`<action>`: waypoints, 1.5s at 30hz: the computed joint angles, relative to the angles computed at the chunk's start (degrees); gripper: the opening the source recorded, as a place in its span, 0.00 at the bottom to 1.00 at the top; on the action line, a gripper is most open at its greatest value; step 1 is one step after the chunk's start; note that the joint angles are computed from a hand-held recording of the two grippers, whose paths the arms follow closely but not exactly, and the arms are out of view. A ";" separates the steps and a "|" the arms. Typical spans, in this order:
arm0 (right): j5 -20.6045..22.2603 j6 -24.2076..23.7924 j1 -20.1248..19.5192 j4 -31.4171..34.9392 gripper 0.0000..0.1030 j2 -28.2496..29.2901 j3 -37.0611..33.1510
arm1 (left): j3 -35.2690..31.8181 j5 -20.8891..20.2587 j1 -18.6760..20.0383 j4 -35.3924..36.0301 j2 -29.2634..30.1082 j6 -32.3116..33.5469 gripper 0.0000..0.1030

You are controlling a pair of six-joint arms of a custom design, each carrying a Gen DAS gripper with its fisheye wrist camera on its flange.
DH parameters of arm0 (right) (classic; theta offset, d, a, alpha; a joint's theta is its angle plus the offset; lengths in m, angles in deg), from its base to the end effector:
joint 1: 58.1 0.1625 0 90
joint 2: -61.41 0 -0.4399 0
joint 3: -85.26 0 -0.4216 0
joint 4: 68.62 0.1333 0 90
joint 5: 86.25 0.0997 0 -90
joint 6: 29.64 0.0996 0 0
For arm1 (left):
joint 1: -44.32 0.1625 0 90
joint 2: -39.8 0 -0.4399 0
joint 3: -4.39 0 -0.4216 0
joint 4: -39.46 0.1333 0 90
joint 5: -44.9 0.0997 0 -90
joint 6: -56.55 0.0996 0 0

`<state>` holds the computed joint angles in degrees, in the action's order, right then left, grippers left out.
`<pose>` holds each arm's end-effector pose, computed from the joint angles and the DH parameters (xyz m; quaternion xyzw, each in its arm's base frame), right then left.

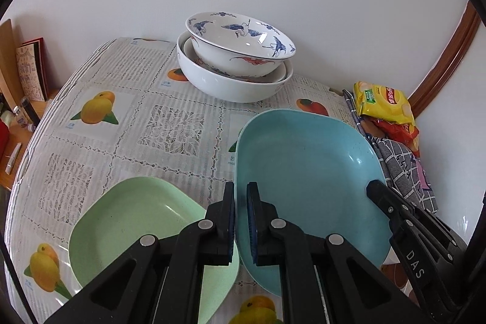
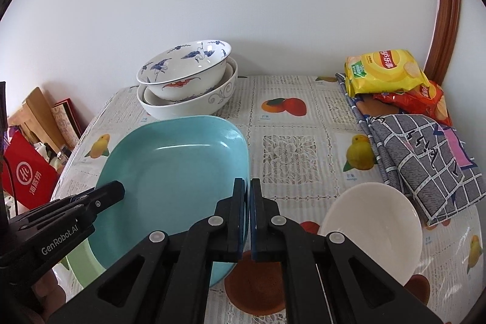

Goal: Organize plates and bowls
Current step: 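Lift the light-blue plate with both grippers toward the green plate, then carry the light-blue plate with both grippers over the green plate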

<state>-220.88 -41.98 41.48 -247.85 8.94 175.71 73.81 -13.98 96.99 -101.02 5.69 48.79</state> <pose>0.1819 -0.6974 0.2853 -0.0026 -0.8501 0.3917 0.3519 -0.3544 -0.7695 0.1093 0.2095 0.9323 -0.2194 0.1968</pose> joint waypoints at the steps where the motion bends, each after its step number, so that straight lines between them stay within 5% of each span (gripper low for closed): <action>1: -0.16 0.11 0.11 -0.29 0.03 -0.38 0.52 | 0.44 -0.07 -0.19 -0.11 -0.28 -0.06 0.08; 22: -2.12 1.10 2.64 -6.37 0.03 -6.47 10.29 | 10.15 0.06 -3.46 -3.61 -6.49 -0.99 0.08; 45: -2.72 1.17 4.12 -7.05 0.03 -6.02 11.01 | 12.84 0.61 -3.51 -3.93 -8.81 -2.07 0.08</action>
